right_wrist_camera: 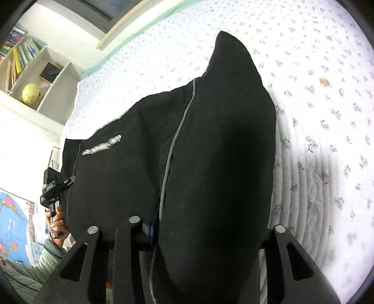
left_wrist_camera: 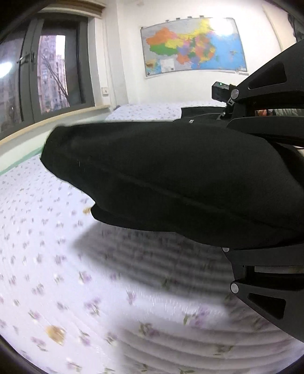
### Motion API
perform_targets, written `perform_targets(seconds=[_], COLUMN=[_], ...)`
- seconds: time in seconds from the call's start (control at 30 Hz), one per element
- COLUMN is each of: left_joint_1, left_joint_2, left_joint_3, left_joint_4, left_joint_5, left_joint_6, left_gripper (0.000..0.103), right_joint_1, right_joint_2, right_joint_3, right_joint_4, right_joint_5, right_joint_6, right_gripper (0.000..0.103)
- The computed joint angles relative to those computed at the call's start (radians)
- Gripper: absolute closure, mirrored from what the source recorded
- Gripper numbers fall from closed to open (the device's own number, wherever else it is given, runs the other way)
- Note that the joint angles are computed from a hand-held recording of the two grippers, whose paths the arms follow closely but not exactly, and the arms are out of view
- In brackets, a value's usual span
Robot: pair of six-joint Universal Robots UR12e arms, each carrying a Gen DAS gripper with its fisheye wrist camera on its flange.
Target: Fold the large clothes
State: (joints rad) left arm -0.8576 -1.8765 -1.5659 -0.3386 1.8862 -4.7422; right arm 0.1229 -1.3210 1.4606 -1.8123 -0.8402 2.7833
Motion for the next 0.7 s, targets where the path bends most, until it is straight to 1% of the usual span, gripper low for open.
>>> perform_targets(seconds=[0.03,0.07,0.1,0.13,0.17,0.2,0.23,0.27,0.3,0.33,0.43,0.5,0.53,0.57,0.6,0.63,0.67,0.7], left_joint_1=[-0.004,-0.010,-0.014,-0.014,-0.017,-0.020,-0.022,-0.027,-0.030,-0.031,-0.041,-0.057,-0.076,-0.089,-0.111,-0.127,-0.141,-0.153], left_joint_2=[-0.004,-0.005,-0.010,-0.011,-0.017,-0.020,-0.024,-0.024,-0.027,-0.028,-0.029,-0.024,-0.017,-0.012,-0.007,-0.004,0.002,0.012], left_joint_3=[-0.006,-0.008,-0.017,-0.022,-0.035,-0.044,-0.051,-0.049,-0.050,-0.051,-0.062,-0.073,-0.075,-0.072,-0.073,-0.076,-0.081,-0.080], left_joint_4=[0.014,0.022,0.048,0.065,0.104,0.133,0.164,0.169,0.182,0.194,0.228,0.238,0.221,0.197,0.185,0.189,0.184,0.155], left_joint_5=[0.015,0.028,0.044,0.051,0.062,0.069,0.078,0.085,0.091,0.095,0.119,0.154,0.188,0.216,0.261,0.292,0.308,0.321], left_joint_6=[0.013,0.021,0.030,0.033,0.037,0.044,0.056,0.062,0.067,0.068,0.056,0.041,0.016,-0.002,-0.016,-0.026,-0.050,-0.075], left_gripper=[0.060,0.059,0.059,0.057,0.056,0.055,0.055,0.054,0.053,0.053,0.053,0.053,0.052,0.052,0.051,0.050,0.050,0.050], right_joint_1=[0.009,0.011,0.008,0.001,0.009,0.004,-0.001,-0.008,-0.030,-0.033,-0.031,-0.045,-0.050,-0.064,-0.071,-0.074,-0.093,-0.117], right_joint_2=[0.008,0.011,0.013,0.015,0.018,0.016,0.015,0.011,0.016,0.014,0.003,-0.014,-0.027,-0.038,-0.055,-0.067,-0.084,-0.099], right_joint_3=[0.006,0.017,0.034,0.058,0.074,0.098,0.117,0.137,0.145,0.157,0.185,0.201,0.215,0.224,0.239,0.249,0.259,0.277], right_joint_4=[-0.023,-0.045,-0.072,-0.113,-0.159,-0.199,-0.230,-0.251,-0.254,-0.271,-0.327,-0.329,-0.332,-0.314,-0.310,-0.311,-0.294,-0.296], right_joint_5=[0.000,0.013,0.041,0.078,0.097,0.121,0.145,0.168,0.186,0.198,0.200,0.189,0.177,0.173,0.169,0.168,0.187,0.241], right_joint_6=[0.017,0.037,0.061,0.095,0.140,0.168,0.192,0.207,0.196,0.209,0.278,0.293,0.313,0.305,0.306,0.307,0.291,0.282], right_gripper=[0.052,0.050,0.046,0.044,0.043,0.041,0.040,0.040,0.040,0.040,0.038,0.037,0.034,0.033,0.030,0.026,0.025,0.025])
